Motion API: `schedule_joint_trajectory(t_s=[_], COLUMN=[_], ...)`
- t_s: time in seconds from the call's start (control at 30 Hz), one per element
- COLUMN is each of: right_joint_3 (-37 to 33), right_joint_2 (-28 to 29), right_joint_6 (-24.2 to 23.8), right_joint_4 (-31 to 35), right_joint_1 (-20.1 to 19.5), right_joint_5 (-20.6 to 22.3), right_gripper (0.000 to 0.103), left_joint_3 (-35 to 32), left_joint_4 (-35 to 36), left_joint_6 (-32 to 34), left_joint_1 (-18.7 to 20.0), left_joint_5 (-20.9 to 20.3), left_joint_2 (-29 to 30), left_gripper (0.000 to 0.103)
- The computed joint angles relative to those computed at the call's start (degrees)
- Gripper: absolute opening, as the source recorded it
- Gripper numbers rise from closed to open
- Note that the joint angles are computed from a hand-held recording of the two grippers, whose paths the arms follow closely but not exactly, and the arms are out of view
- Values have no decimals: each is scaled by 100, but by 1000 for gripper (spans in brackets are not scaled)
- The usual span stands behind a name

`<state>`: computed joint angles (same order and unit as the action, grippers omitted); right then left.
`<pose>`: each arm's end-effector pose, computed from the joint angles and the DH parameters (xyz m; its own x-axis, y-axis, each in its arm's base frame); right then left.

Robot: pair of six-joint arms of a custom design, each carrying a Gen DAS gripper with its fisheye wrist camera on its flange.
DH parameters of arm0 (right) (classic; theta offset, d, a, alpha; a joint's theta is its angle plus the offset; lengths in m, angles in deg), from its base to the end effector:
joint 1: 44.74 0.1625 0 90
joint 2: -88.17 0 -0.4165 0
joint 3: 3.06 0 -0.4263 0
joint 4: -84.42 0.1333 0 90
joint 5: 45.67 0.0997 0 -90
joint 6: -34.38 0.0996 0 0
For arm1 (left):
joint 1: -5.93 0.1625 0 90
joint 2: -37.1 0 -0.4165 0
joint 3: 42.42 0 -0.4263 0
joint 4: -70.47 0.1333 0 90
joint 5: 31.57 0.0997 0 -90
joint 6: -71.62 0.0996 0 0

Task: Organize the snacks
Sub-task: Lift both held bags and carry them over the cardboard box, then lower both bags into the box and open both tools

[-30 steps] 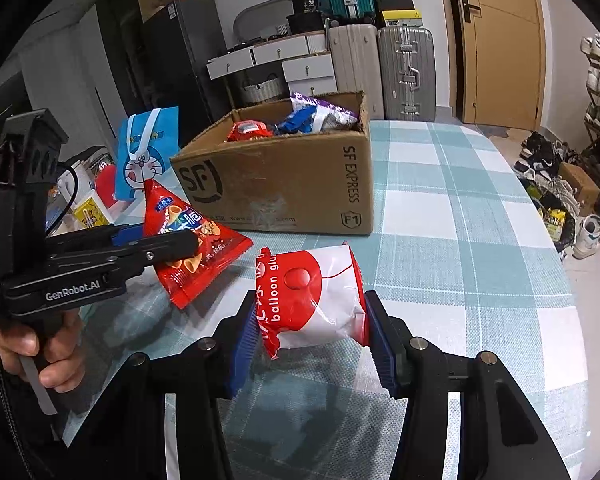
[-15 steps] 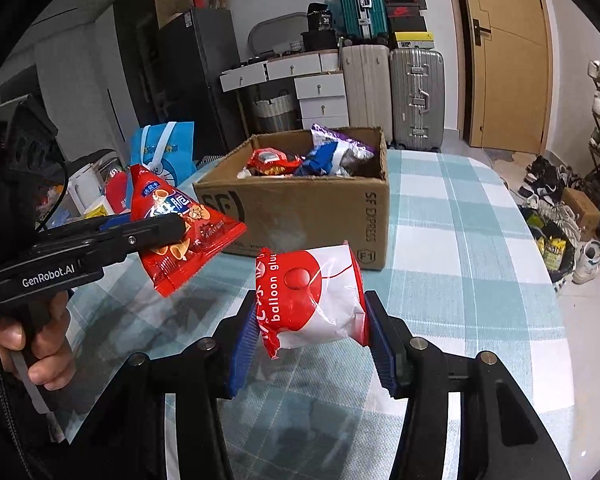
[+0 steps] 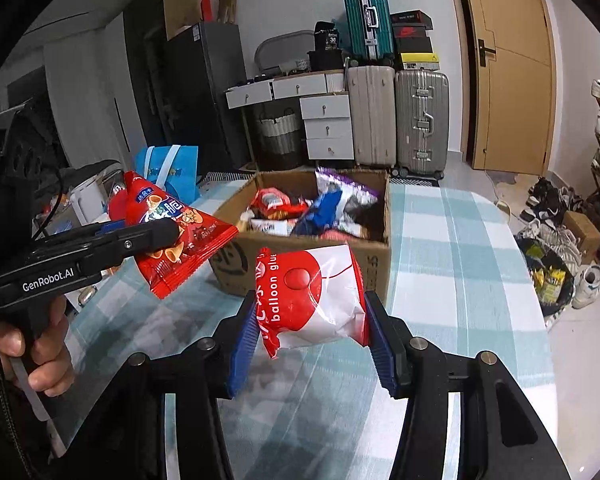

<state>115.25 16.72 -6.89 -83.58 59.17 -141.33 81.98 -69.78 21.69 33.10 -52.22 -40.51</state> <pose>0.2546 -0.5145 0.2130 -0.5995 -0.6906 0.4046 -0.7999 0.4993 -0.3330 -0.3262 -0.4220 0.2295 -0.8156 -0.1634 -0.5551 0.4100 0.5138 -0.7536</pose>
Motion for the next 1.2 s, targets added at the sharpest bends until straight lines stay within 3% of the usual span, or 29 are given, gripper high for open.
schedule_joint_trajectory(t_s=[0.6,1.2], right_joint_3=[-816,-1716], right_joint_2=[766,1548], right_joint_6=[273,471], right_joint_4=[-76,103], right_joint_1=[177,165], right_joint_5=[78,14], right_gripper=[51,51], left_joint_3=[-602,-1347], left_joint_4=[-1032,-2349], left_joint_6=[1230,2666], left_joint_1=[534,1355], left_joint_5=[193,-33], left_joint_2=[500,1371], left_gripper=[40,40])
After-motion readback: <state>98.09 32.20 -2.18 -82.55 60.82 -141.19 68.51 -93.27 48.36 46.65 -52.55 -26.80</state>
